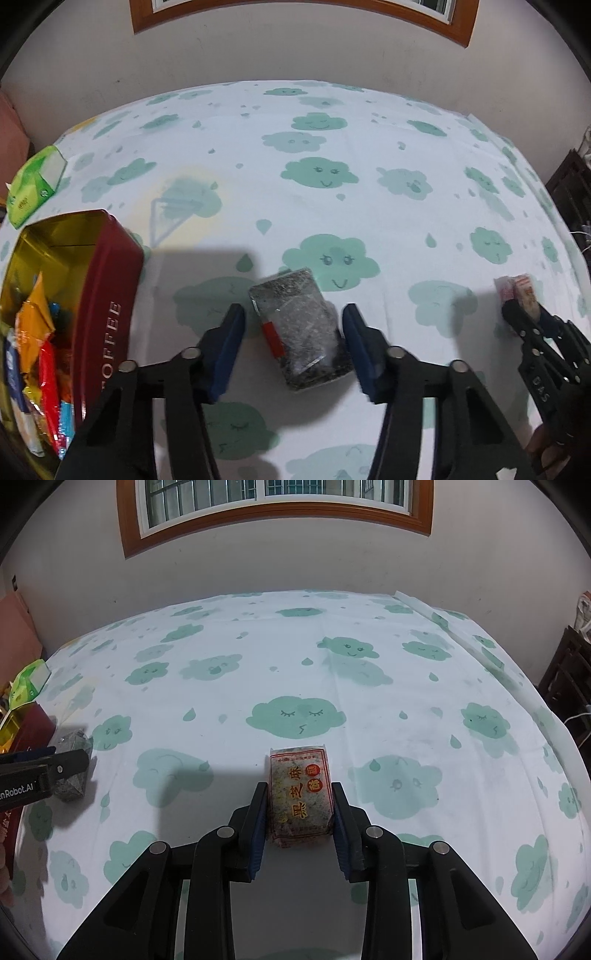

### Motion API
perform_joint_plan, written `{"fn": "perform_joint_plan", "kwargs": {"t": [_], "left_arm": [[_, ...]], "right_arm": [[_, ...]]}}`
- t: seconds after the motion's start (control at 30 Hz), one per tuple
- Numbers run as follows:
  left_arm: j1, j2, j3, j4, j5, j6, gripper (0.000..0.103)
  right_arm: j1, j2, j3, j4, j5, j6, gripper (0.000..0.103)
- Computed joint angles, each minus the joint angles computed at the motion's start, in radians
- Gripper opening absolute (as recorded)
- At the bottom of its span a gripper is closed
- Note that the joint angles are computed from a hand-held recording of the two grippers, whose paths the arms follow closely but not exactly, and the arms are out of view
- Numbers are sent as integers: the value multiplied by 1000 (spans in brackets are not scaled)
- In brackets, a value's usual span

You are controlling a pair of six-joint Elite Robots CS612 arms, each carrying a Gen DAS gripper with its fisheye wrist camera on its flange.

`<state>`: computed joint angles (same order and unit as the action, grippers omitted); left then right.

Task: Organize snacks
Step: 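Carry the grey foil block into the tin and open the left gripper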

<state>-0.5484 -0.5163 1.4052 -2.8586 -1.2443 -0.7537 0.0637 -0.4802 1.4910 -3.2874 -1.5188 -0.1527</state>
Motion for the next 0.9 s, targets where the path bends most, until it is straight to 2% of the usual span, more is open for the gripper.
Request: {"fn": "perform_joint_plan", "kwargs": {"t": [0.17,0.9], "left_arm": [[-5,-2,9,-10,14,31,32],[-31,-49,101,-17,10,42,31]], "right_arm": [[1,0,0,0,-4,-2,34],[4,1,-1,-3,-12,-3,34]]}}
